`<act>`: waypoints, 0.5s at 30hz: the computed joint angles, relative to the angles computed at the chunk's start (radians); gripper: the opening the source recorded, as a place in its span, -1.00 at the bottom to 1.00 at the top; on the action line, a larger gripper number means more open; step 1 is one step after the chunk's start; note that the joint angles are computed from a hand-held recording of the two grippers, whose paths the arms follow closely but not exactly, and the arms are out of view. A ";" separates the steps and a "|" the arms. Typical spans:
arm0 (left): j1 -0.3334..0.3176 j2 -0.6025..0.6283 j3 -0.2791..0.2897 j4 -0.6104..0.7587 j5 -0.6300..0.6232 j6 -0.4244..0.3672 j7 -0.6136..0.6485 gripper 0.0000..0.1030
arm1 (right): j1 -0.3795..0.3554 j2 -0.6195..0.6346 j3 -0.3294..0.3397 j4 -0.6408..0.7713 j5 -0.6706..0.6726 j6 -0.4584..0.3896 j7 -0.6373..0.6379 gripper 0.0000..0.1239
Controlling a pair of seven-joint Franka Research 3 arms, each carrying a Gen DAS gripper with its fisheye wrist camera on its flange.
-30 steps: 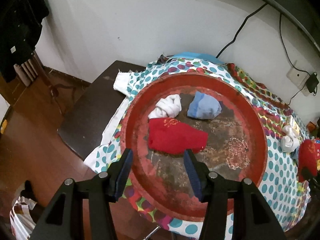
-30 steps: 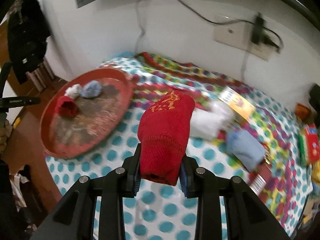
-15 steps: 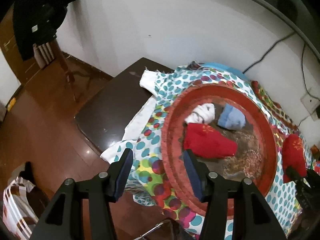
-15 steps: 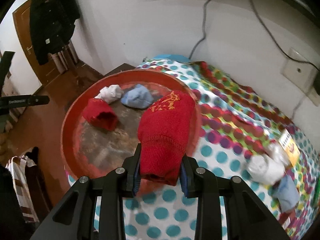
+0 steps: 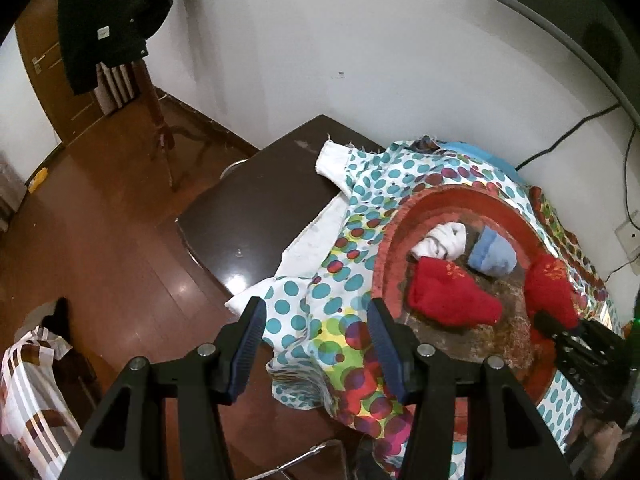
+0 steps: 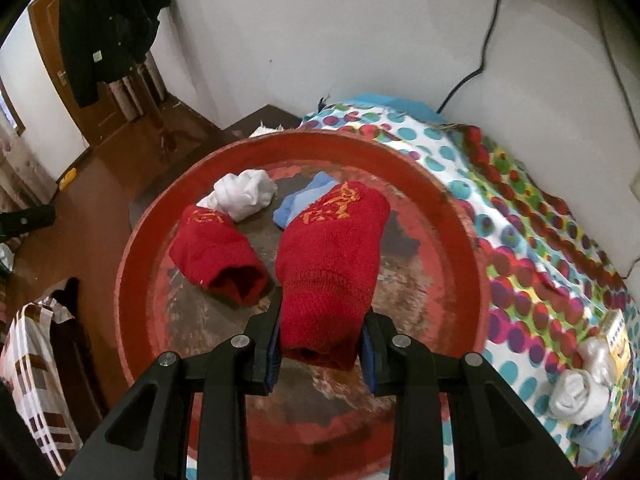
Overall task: Organize objects
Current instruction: 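Carry the red sock to the red tray and lower it with the right tool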
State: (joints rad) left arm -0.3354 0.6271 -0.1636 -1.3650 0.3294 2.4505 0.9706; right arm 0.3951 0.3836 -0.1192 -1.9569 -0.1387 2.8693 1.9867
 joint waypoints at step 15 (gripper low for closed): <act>0.015 -0.021 0.002 -0.027 -0.001 0.009 -0.020 0.05 | -0.005 0.113 0.003 0.149 0.012 -0.103 -0.002 -0.46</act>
State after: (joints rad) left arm -0.3209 0.6061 -0.1620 -1.3922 0.3283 2.4597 0.9507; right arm 0.3901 0.4967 -0.1159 -1.8079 -0.1270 2.7665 1.9847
